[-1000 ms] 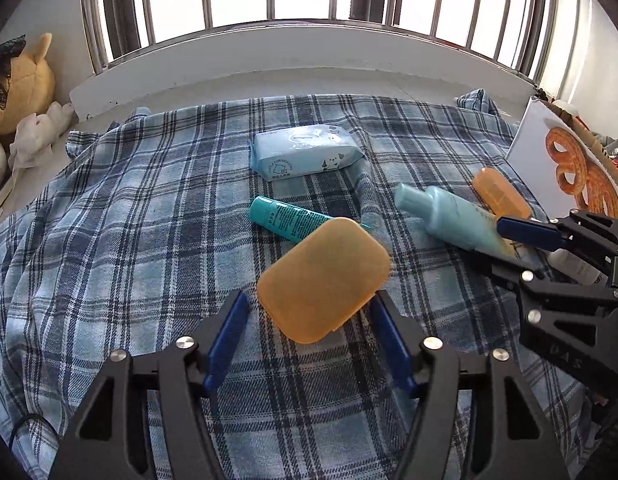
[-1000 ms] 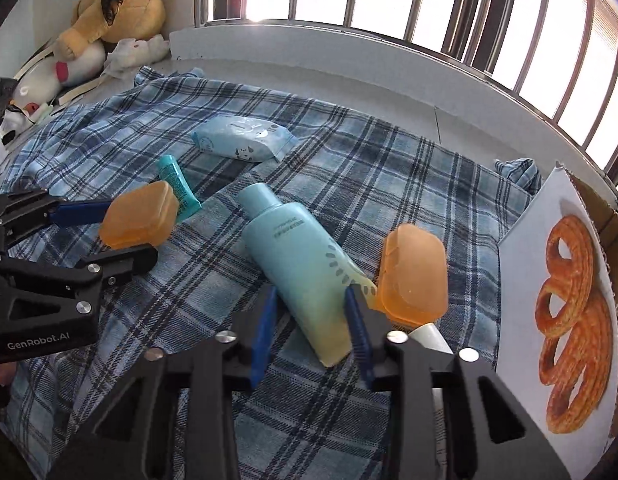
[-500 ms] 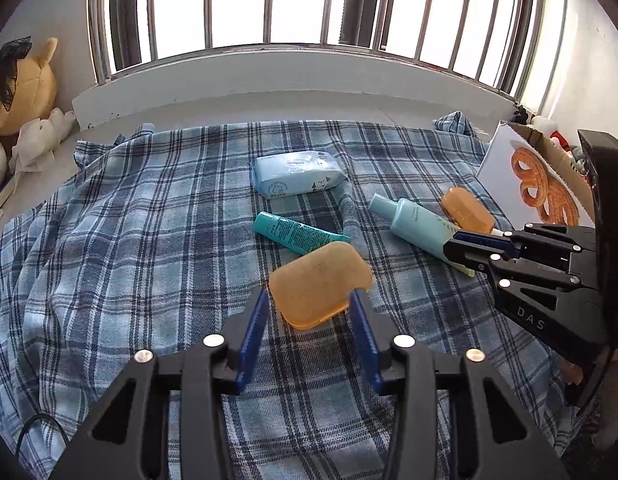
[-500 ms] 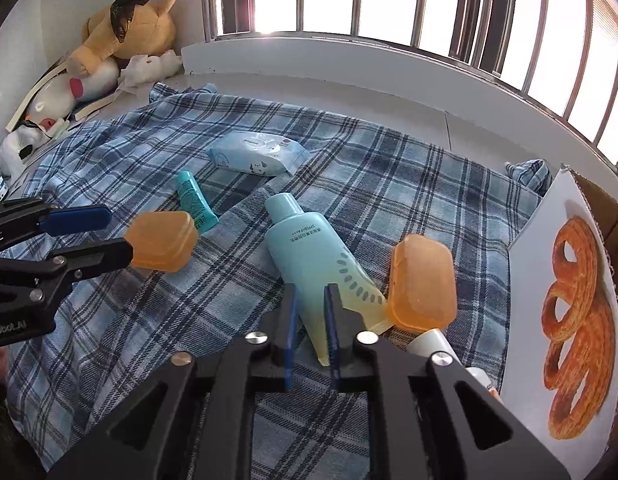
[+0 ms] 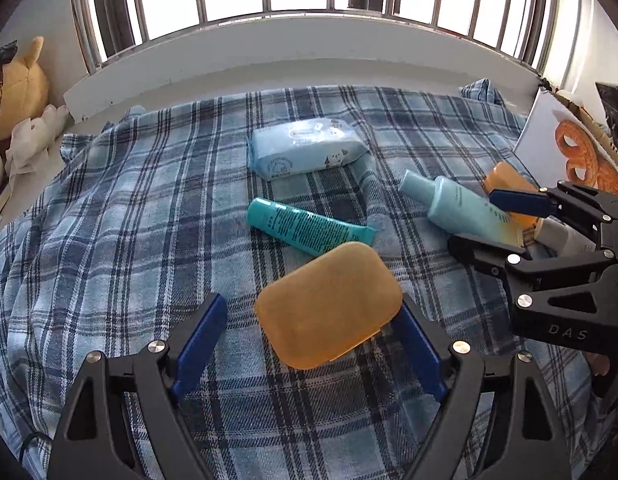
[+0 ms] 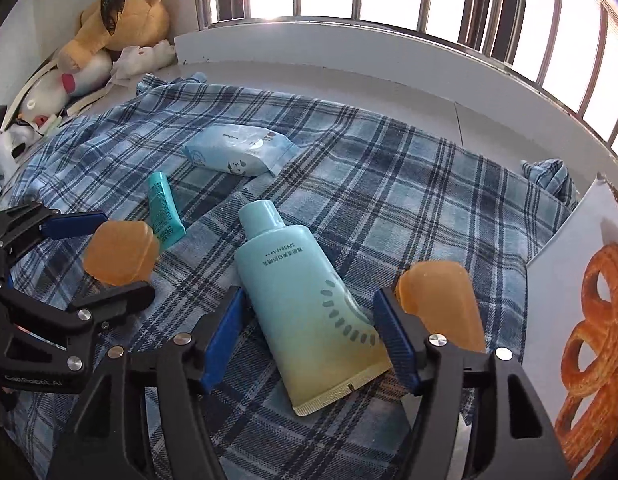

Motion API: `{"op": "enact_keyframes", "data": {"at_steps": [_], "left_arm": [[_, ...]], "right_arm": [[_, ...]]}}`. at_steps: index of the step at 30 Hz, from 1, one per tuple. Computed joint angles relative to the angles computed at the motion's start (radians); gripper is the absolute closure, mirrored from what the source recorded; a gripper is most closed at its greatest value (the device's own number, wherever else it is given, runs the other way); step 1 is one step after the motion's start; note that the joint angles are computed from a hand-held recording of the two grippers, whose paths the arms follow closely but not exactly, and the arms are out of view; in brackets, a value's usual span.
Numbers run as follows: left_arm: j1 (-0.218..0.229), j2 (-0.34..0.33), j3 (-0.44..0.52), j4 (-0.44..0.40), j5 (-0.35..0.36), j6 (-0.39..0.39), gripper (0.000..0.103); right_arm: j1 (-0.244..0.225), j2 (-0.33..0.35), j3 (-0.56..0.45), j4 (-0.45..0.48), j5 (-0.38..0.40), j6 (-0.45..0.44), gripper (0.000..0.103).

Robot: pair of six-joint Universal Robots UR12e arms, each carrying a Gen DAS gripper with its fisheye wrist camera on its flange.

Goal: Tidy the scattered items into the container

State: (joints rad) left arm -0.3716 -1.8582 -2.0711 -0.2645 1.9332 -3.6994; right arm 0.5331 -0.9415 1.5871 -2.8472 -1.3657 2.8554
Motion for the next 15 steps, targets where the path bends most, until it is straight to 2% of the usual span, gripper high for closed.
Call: {"op": "enact_keyframes", "data": {"at_steps": [3, 5, 8, 12, 15], "left_arm": [[0.002, 0.007, -0.008, 0.007, -0.011, -0.01, 0.018], [0.002, 0.014, -0.016, 0.017, -0.018, -0.015, 0.029], [-0.006, 0.03, -0.023, 0.006, -0.017, -0.013, 0.031], [-0.027, 0.057, -0.049, 0.018, -0.017, -0.01, 0.031], [-0.045, 0.078, -0.07, 0.031, -0.013, -0.012, 0.031]], "right_arm": [[-0.005, -0.007, 0.006, 0.008, 0.02, 0.007, 0.048], [-0.015, -0.016, 0.011, 0.034, 0.065, 0.014, 0.053], [-0.024, -0.033, 0.025, 0.075, 0.123, 0.009, 0.055], [-0.006, -0.06, 0.064, 0.062, 0.068, -0.029, 0.056], [0.002, -0.081, 0.093, 0.046, 0.066, -0.05, 0.056]]}}
